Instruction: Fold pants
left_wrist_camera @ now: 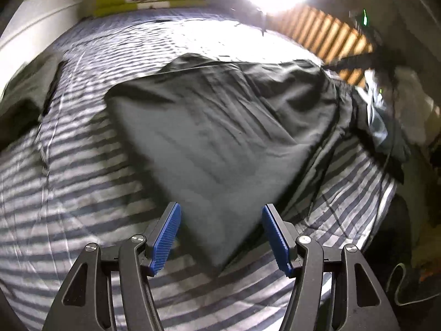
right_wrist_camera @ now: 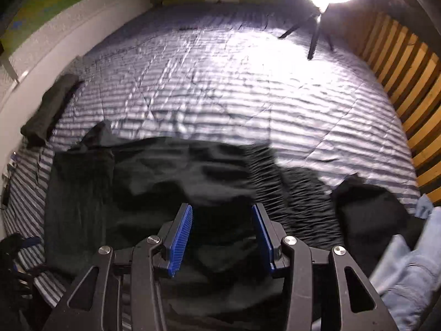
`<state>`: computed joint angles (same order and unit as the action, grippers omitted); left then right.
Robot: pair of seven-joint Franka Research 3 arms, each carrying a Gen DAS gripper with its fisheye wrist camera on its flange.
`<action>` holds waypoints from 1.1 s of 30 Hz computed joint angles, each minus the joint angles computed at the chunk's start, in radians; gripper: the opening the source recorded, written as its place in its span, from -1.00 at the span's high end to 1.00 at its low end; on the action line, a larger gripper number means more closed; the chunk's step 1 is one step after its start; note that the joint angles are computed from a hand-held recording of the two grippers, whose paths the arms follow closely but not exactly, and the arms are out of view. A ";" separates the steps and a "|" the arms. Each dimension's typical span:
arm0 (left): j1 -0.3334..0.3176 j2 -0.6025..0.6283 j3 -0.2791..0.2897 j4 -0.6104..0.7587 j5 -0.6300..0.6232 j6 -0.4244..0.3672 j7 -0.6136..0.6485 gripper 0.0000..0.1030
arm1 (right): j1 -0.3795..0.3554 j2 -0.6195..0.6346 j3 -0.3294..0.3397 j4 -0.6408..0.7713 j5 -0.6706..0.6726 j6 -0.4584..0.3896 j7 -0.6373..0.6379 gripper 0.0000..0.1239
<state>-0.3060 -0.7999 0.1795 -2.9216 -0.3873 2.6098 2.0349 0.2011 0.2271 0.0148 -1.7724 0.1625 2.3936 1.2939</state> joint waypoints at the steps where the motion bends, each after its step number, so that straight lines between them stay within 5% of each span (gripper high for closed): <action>1: 0.007 0.003 0.010 0.003 -0.001 -0.014 -0.001 -0.26 | 0.010 0.029 -0.002 0.020 -0.018 -0.008 0.029 0.34; 5: 0.007 0.025 0.026 0.007 -0.026 -0.053 0.014 -0.26 | 0.039 0.112 -0.029 0.048 -0.114 -0.010 0.105 0.34; 10: 0.064 -0.013 -0.025 -0.032 0.022 -0.090 0.021 -0.26 | 0.063 0.079 -0.038 -0.005 -0.187 0.042 0.164 0.34; 14: 0.116 -0.103 0.034 -0.038 0.009 -0.121 0.016 -0.26 | 0.014 -0.030 0.036 -0.076 0.036 0.054 0.039 0.34; 20: 0.121 -0.052 0.074 0.004 -0.060 -0.084 0.014 -0.26 | 0.063 -0.118 0.102 -0.114 0.277 0.024 -0.158 0.33; 25: 0.048 0.016 0.080 -0.007 -0.152 -0.013 0.029 -0.26 | 0.153 -0.013 0.127 0.025 0.250 -0.052 -0.120 0.32; 33: -0.017 0.073 0.097 -0.025 -0.279 0.040 0.101 -0.16 | 0.315 0.349 0.104 0.499 0.059 -0.297 0.160 0.32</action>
